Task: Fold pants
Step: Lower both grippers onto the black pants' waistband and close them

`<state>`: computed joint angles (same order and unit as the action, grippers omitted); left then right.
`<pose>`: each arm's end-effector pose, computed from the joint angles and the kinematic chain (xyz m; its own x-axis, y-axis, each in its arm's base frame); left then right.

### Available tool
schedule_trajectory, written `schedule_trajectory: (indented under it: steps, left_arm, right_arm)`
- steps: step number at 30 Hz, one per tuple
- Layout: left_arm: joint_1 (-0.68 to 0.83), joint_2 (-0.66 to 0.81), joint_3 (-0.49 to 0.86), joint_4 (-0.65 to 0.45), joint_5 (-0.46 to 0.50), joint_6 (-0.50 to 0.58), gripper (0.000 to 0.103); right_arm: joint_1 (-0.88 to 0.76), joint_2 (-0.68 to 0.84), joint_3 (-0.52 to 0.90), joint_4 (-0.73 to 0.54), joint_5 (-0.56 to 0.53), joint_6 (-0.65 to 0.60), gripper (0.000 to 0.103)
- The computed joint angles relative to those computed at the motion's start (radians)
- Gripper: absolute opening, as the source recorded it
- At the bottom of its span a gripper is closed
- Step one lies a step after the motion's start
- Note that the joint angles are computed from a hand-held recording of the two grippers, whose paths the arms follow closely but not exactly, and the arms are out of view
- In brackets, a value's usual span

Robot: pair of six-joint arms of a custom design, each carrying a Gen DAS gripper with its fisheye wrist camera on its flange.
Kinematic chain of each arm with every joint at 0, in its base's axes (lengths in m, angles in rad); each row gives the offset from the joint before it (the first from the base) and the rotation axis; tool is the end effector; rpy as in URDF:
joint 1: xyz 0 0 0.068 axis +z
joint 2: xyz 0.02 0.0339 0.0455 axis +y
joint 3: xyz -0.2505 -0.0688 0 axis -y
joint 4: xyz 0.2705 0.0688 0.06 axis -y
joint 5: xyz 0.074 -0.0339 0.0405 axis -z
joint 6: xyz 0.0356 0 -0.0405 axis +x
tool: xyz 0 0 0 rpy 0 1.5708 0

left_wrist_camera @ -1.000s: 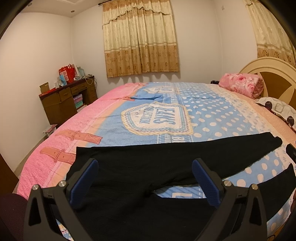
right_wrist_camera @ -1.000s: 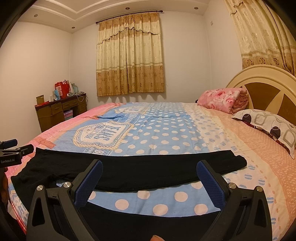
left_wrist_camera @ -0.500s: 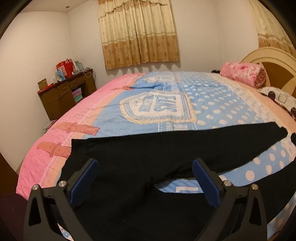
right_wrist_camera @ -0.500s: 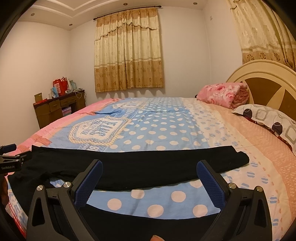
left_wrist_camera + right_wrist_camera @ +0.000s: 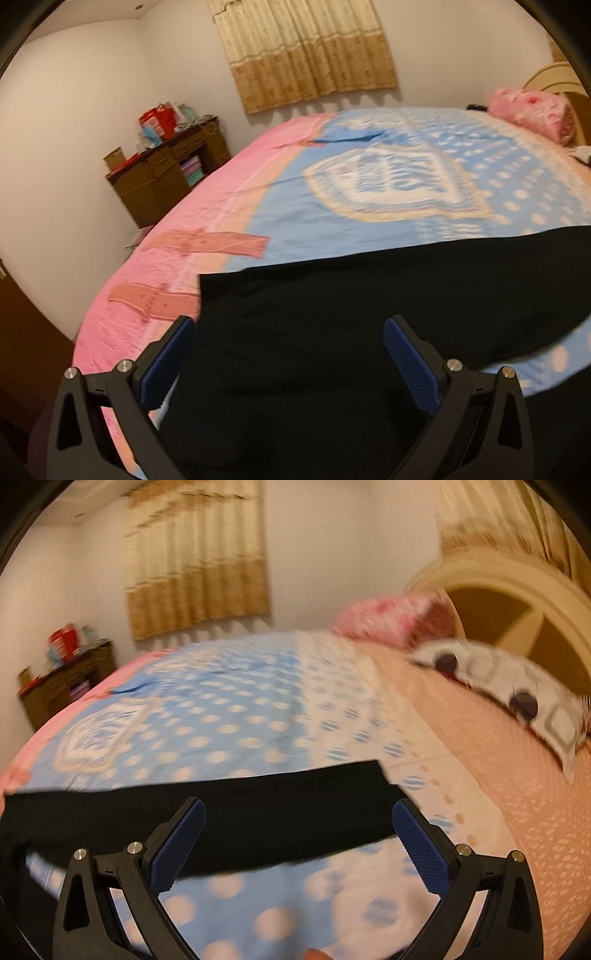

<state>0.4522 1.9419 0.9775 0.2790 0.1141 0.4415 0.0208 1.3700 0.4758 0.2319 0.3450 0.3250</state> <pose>0.3606 0.1707 0.0896 -0.6664 0.1482 -0.7307 -0.0775 0.9610 0.2656 0.2712 -0.0064 0.1195 -0.5037 0.2901 -0.8137 0.4304 0.9010 0.0547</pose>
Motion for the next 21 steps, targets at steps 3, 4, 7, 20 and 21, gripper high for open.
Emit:
schedule_trajectory:
  steps: [3,4,7,20,21]
  left_arm:
    - [0.025,0.098,0.138,-0.079,-0.017,0.004,0.103]
    - [0.035,0.131,0.187,-0.109,-0.02,0.005,0.103]
    - [0.063,0.228,0.336,-0.204,-0.032,-0.004,0.103]
    - [0.123,0.594,0.933,-0.565,-0.005,-0.071,0.1]
    - [0.117,0.613,0.965,-0.584,0.001,-0.072,0.099]
  right_arm:
    - [-0.169,0.153,0.121,-0.023,-0.12,-0.02,0.1]
    - [-0.21,0.209,0.169,-0.04,-0.149,-0.031,0.097]
    - [-0.291,0.37,0.315,-0.094,-0.214,-0.065,0.086]
    - [-0.373,0.659,0.561,-0.17,-0.271,-0.124,0.085]
    - [-0.37,0.661,0.566,-0.175,-0.27,-0.134,0.082]
